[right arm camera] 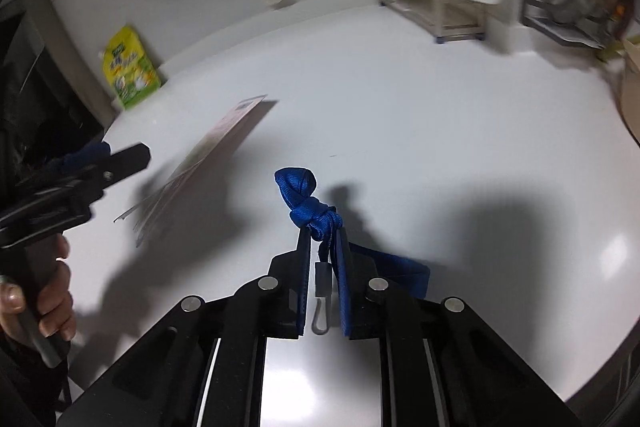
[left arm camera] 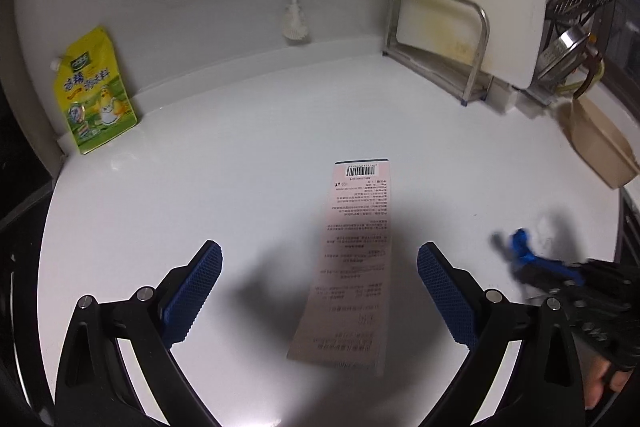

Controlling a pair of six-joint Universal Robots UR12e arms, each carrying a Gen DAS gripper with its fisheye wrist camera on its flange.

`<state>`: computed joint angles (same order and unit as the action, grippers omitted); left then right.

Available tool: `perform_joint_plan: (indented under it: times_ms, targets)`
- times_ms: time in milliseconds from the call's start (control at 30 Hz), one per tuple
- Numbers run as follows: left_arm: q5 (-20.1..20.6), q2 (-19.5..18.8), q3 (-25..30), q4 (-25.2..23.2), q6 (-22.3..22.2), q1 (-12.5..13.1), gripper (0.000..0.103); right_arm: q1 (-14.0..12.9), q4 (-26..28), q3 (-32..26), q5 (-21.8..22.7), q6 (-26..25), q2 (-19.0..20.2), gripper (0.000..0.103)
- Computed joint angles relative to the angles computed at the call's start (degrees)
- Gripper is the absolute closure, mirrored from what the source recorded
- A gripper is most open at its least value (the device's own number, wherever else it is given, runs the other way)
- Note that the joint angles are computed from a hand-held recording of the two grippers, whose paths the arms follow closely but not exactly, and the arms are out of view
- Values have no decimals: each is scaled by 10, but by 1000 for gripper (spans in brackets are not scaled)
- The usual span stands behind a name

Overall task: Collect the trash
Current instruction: 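Grasp the pink receipt with the left tool while the right tool holds the strap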

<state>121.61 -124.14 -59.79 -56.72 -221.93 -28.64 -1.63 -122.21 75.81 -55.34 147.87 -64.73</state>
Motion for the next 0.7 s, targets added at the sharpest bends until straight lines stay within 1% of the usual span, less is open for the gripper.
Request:
perform_joint_plan:
  times_ms: [33,200,300,367,433,467,533,567,600,667,700]
  targets:
    - [0,-7,9,-10,4,1,7,-4,-10,3,3,9,-1,91]
    - [-16,-30,42,-54,-2,5,7,-20,-10,2,32,31,0,91]
    - [-31,-39,56,-86,-4,9,7,-21,-21,3,41,35,-1,91]
    - [-44,-45,66,-109,-3,12,7,-19,-21,4,39,27,-2,91]
    - [-53,-47,68,-112,-2,14,7,-19,-19,6,36,22,-4,91]
    - [-62,-44,61,-98,-1,15,8,-19,-18,6,36,20,-4,91]
    - [-92,-37,45,-66,-2,20,17,-18,-19,8,36,18,-5,91]
    - [-89,-35,42,-58,0,19,25,-18,-22,9,36,19,-6,91]
    - [-86,-37,43,-54,7,17,38,-19,-25,11,37,19,-7,91]
    - [-90,-35,40,-41,19,16,54,-19,-28,14,41,17,-9,91]
    - [-96,-36,42,-40,20,16,54,-19,-30,16,42,15,-11,91]
